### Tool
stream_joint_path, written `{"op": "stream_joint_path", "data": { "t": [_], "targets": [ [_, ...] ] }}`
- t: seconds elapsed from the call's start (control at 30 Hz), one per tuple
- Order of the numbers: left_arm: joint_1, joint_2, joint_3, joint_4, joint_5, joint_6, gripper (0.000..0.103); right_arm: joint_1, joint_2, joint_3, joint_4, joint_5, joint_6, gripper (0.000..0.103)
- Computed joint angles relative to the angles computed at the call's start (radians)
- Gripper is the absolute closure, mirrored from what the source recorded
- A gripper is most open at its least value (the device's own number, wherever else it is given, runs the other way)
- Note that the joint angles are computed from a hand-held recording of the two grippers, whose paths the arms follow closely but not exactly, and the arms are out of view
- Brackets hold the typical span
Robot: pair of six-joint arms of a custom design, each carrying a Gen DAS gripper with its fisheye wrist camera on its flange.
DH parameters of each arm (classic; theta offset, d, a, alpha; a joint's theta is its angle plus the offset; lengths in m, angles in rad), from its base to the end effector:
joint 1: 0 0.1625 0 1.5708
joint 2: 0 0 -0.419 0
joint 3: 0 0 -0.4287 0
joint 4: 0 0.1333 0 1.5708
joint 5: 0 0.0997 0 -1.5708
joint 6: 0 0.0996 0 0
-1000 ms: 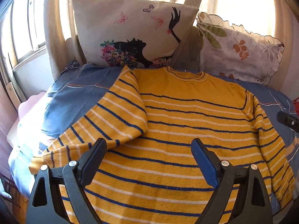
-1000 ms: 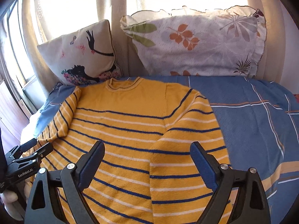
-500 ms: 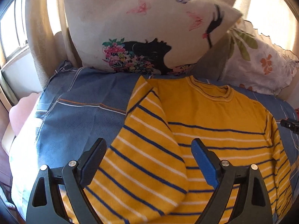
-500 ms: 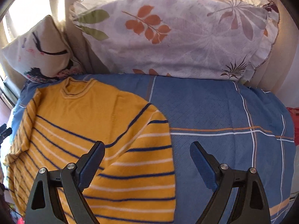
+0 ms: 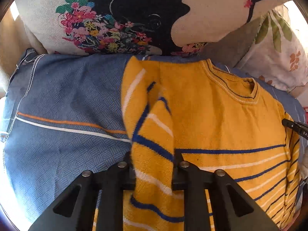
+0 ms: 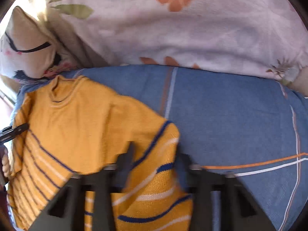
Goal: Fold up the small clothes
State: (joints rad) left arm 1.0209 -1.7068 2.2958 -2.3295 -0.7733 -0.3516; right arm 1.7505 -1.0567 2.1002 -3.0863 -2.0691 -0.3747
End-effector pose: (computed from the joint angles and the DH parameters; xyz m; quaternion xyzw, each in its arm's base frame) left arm -0.0397 -0.4562 0.2877 0.0581 0.9170 -0.2388 0.3142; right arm 0.1827 -0.5262 0.1243 0.2024 -0.9221 0.2022 0.2607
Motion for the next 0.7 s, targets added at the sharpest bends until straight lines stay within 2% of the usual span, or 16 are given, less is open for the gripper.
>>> {"op": "stream_joint_path", "data": {
  "t": [0.03,0.13,0.17,0.2,0.3,0.33,0.37,0.4,0.43,0.47,0.5,0.57,0.7],
  "targets": [
    [0.002,-0.006,-0.006,-0.008,-0.001,-0.006,0.087,0.006,-0.003,-0.007,0.015,0.001,0.003,0.091],
    [0.02,-0.005,-0.034,-0.036,0.035,-0.027,0.089,0.039,0.018,-0.05,-0.02,-0.064,-0.004,0.093],
    [0.027,0.002,-0.046,-0.033,0.049,-0.044,0.089,0.048,0.028,-0.068,-0.042,-0.087,0.0,0.098],
    [0.034,0.013,-0.057,-0.025,0.067,-0.061,0.089,0.056,0.04,-0.092,-0.063,-0.112,0.007,0.102],
    [0.035,0.05,-0.073,0.044,0.158,-0.137,0.088,0.074,0.088,-0.167,-0.111,-0.193,0.01,0.101],
    [0.037,0.049,-0.072,0.058,0.163,-0.152,0.086,0.078,0.104,-0.188,-0.109,-0.223,0.016,0.101],
    [0.039,0.042,-0.065,0.051,0.161,-0.155,0.083,0.078,0.106,-0.194,-0.097,-0.23,0.031,0.101],
    [0.038,0.032,-0.055,0.033,0.157,-0.147,0.081,0.074,0.093,-0.186,-0.076,-0.205,0.045,0.099],
    [0.036,0.014,-0.043,0.019,0.154,-0.141,0.08,0.068,0.07,-0.165,-0.054,-0.17,0.056,0.095],
    [0.032,-0.008,-0.031,0.012,0.15,-0.139,0.079,0.06,0.036,-0.136,-0.035,-0.139,0.057,0.08],
    [0.026,-0.034,-0.022,0.016,0.155,-0.148,0.077,0.057,0.014,-0.111,-0.03,-0.118,0.052,0.059],
    [0.004,-0.103,0.002,0.056,0.188,-0.184,0.069,0.045,-0.05,-0.024,-0.056,-0.08,0.027,0.042],
    [-0.099,-0.287,0.073,0.242,0.252,-0.292,0.066,-0.009,-0.188,0.124,-0.037,-0.024,0.028,0.039]
  ]
}}
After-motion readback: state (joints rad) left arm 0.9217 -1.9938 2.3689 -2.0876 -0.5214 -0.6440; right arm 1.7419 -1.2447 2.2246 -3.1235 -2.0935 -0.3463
